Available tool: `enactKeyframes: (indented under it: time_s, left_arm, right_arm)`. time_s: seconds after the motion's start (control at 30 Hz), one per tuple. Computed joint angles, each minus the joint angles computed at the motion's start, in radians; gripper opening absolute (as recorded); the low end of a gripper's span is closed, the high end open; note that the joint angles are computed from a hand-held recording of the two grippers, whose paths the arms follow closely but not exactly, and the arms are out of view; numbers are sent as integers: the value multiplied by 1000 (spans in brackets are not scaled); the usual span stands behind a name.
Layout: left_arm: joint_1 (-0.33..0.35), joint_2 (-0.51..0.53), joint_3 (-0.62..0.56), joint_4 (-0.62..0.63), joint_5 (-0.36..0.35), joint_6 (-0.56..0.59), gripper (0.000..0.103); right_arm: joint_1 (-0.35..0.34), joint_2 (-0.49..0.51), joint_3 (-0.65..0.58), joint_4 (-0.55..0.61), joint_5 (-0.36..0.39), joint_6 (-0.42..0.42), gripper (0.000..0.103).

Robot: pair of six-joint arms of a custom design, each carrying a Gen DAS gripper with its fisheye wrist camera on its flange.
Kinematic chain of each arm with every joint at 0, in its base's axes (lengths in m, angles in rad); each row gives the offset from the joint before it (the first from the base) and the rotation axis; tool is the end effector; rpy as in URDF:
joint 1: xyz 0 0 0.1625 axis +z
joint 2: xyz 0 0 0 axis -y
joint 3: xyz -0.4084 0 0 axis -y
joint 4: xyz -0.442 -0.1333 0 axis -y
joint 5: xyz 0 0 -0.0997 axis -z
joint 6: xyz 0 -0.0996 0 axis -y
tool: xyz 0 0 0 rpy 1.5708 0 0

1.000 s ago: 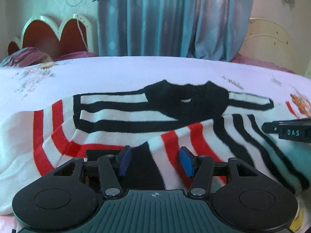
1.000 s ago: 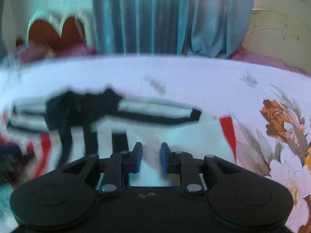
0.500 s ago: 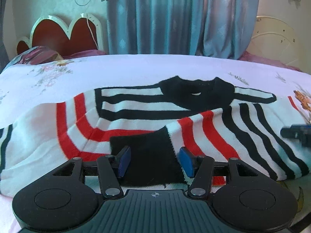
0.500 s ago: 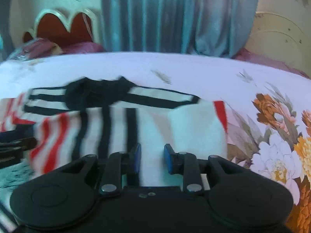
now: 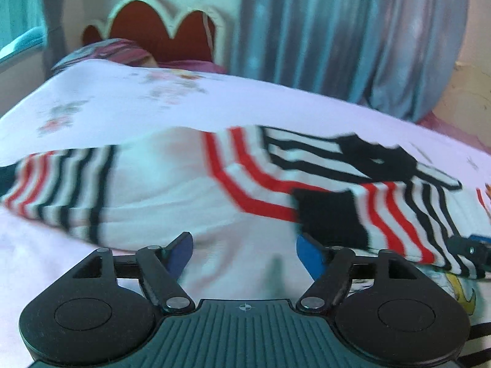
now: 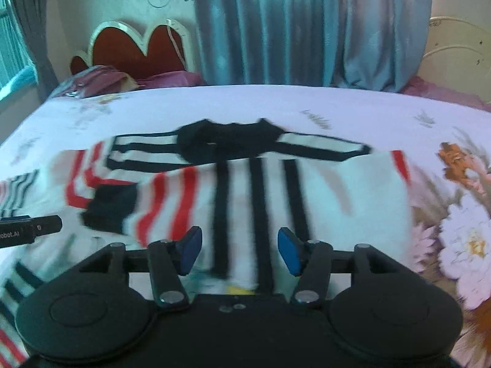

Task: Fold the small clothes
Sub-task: 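Move the left tool to the other black cuff and grasp it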

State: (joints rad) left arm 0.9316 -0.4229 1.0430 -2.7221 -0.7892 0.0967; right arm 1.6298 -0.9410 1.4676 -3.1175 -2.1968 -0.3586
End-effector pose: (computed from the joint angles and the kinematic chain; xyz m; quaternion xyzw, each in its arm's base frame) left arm -0.3461 -0.8067 0.0628 0.2276 0.8684 -0.3323 0.2891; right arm 0.1187 -0.7379 0.3131 0.0250 -0.8434 0.4192 0.3350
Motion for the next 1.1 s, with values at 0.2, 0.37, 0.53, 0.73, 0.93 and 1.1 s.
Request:
enactKeyframes:
  time_s: [0.2,0.37,0.53,0.73,0.93,1.1]
  left_arm:
    - [49,-93,61,-14,23,-35,76]
    - [112,-137,53,13,37,-115,76]
    - [177,-165,25,35,23,-183,76]
    - [250,-136,-76,49,-37,-209,76]
    - [286,-87,-161,4,-130,-172,76]
    - [306,-22,-252,-43,-144,-165,33]
  right_arm:
    - [50,44,-27,13,17,31,54]
    - [93,120,-97,33,18,51,54]
    - [126,214,-199,87,24,68,54]
    - [153,323,-318,136,6,68,54]
    - [163,410,-431,182,-21,88,54]
    - [162,466,-510,208,-50,89,54]
